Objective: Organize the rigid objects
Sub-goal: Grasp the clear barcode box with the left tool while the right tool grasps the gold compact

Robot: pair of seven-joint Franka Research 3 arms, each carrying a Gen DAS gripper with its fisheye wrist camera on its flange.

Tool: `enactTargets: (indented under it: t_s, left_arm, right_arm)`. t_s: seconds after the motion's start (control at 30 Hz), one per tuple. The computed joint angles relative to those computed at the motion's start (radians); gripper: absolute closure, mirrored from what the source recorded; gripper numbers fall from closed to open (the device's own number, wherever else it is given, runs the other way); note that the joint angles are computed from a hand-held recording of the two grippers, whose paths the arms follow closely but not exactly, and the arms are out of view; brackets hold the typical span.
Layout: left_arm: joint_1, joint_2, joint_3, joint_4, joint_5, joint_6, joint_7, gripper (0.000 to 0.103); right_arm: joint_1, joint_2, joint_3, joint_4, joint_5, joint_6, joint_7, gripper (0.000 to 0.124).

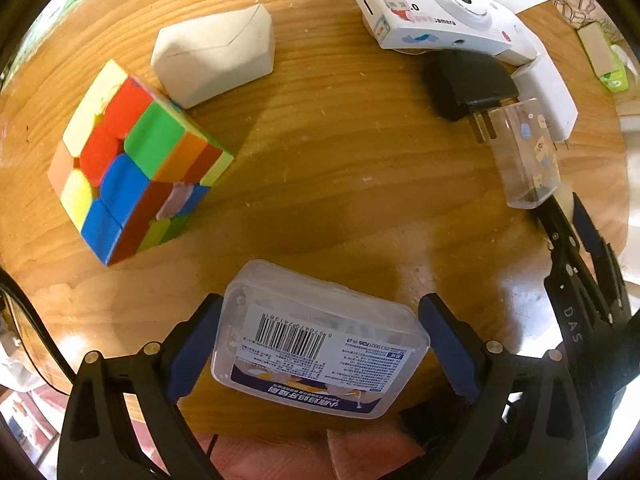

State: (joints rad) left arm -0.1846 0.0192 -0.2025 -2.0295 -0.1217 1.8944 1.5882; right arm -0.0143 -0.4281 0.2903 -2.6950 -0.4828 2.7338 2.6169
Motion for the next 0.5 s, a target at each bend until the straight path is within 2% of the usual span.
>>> enactTargets:
  t_s: [0.4,0.5]
  left_arm:
    - [0.032,-0.055,0.030,-0.004,-0.092,-0.077,0.102,0.006]
    - [0.037,-0.062,0.035,0.012,-0.108,-0.096,0.139,0.006]
  right_arm:
    - [0.020,-0.010,-0.002,0.026,-0.025,-0.078,-0.005,0.069]
    - [0.043,-0.024,-0.029,0.029,-0.001,-0.097,-0.039,0.068]
